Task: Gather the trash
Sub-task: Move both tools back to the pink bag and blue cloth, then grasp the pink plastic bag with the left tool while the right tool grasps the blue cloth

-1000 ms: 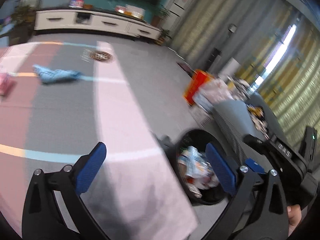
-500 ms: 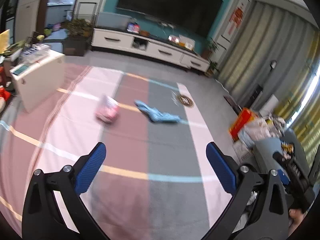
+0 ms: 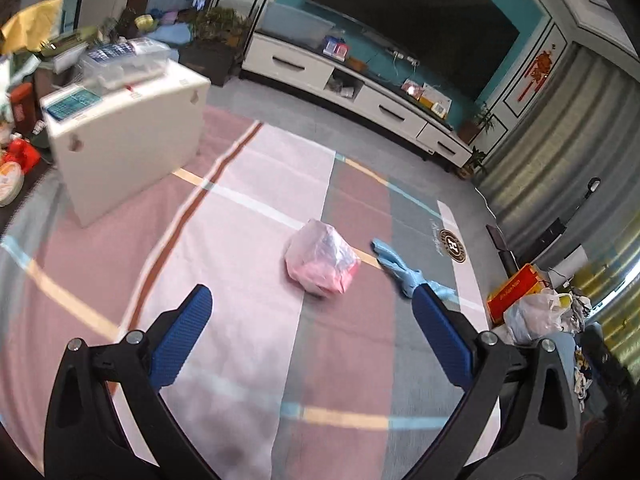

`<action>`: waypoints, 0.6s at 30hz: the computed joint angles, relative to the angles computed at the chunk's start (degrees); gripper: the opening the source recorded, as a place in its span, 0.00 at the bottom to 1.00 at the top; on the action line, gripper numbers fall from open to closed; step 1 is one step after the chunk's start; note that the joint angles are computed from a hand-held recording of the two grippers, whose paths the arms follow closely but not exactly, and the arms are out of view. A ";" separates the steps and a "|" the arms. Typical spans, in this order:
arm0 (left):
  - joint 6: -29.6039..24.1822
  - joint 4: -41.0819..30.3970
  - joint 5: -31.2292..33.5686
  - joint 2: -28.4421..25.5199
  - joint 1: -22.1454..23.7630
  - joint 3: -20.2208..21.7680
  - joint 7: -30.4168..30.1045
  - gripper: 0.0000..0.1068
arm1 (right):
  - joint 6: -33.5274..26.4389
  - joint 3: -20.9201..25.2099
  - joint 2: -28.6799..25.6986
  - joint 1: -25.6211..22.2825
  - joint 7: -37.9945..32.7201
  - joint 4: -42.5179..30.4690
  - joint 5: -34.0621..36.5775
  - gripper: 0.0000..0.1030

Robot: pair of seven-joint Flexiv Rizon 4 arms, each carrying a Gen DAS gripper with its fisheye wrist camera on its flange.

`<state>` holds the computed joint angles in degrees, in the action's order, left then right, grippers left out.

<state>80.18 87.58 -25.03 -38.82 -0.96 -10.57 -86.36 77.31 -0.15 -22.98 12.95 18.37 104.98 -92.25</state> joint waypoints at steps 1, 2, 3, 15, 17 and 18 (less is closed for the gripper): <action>-1.15 -1.66 -0.23 -1.29 0.38 -0.70 0.56 0.93 | 0.08 0.11 -2.05 0.58 -3.93 -2.30 2.68 0.92; -2.70 -4.04 -0.62 -3.14 0.90 -1.71 1.48 0.93 | -0.08 0.13 -4.51 1.52 -9.07 -4.89 6.56 0.90; -3.20 -5.32 -0.95 -4.25 0.97 -2.23 1.96 0.93 | -0.23 0.10 -6.80 2.35 -13.76 -7.24 10.46 0.87; -8.88 -19.98 -0.44 -16.81 -1.80 -0.56 3.79 0.78 | -7.76 8.49 -32.15 2.72 -48.88 -32.45 43.53 0.43; -9.63 -20.48 -0.46 -17.50 -1.39 -1.39 4.34 0.69 | -6.08 9.53 -33.71 2.33 -51.93 -33.56 45.78 0.43; -9.53 -20.30 -0.68 -17.57 -1.01 -2.04 4.88 0.65 | -7.00 7.99 -33.48 3.47 -51.93 -33.52 45.71 0.43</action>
